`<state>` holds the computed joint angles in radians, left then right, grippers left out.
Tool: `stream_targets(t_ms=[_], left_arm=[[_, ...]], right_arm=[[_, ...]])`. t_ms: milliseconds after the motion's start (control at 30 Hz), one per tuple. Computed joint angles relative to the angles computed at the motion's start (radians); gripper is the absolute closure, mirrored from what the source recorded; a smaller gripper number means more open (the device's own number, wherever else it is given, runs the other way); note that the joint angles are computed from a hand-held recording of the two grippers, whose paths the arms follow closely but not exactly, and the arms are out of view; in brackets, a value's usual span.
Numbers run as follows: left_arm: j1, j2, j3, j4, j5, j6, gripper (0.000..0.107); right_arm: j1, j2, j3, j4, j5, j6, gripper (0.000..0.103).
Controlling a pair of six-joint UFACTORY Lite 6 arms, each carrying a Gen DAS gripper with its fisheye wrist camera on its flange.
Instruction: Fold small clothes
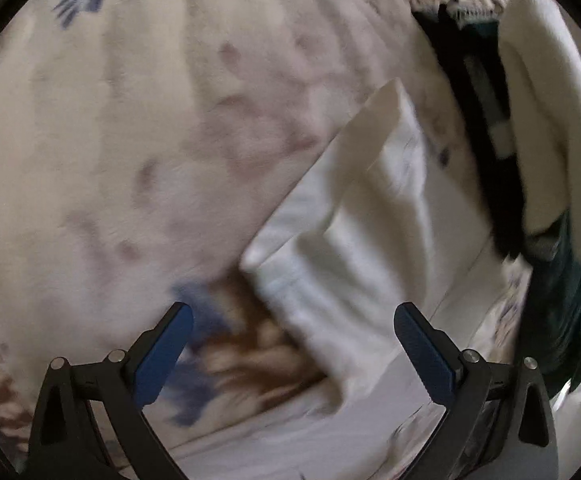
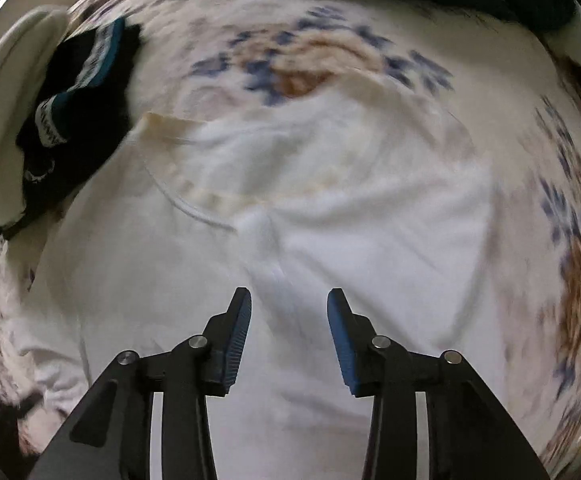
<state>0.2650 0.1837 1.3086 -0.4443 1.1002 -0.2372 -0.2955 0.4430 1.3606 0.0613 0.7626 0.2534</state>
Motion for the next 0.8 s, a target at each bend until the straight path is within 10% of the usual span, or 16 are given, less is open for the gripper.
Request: stream_targets(t_ms=[100, 167, 567, 800], left_arm=[[-0.074, 0.021, 0.015, 0.058, -0.102, -0.051, 0.035], [-0.134, 0.030, 0.035, 0.118, -0.153, -0.085, 0.100], [-0.839, -0.078, 0.113, 0.637, -0.294, -0.145, 0.102], [-1.063, 0.016, 0.042, 0.565, -0.271, -0.106, 0.097]], right_arm=[[-0.089, -0.131, -0.146, 0.016, -0.009, -0.024, 0.061], [-0.157, -0.165, -0.179, 0.021, -0.002, -0.046, 0.061], [-0.411, -0.228, -0.263, -0.017, 0.015, -0.177, 0.061], [-0.485, -0.180, -0.158, 0.025, 0.095, -0.293, 0.060]])
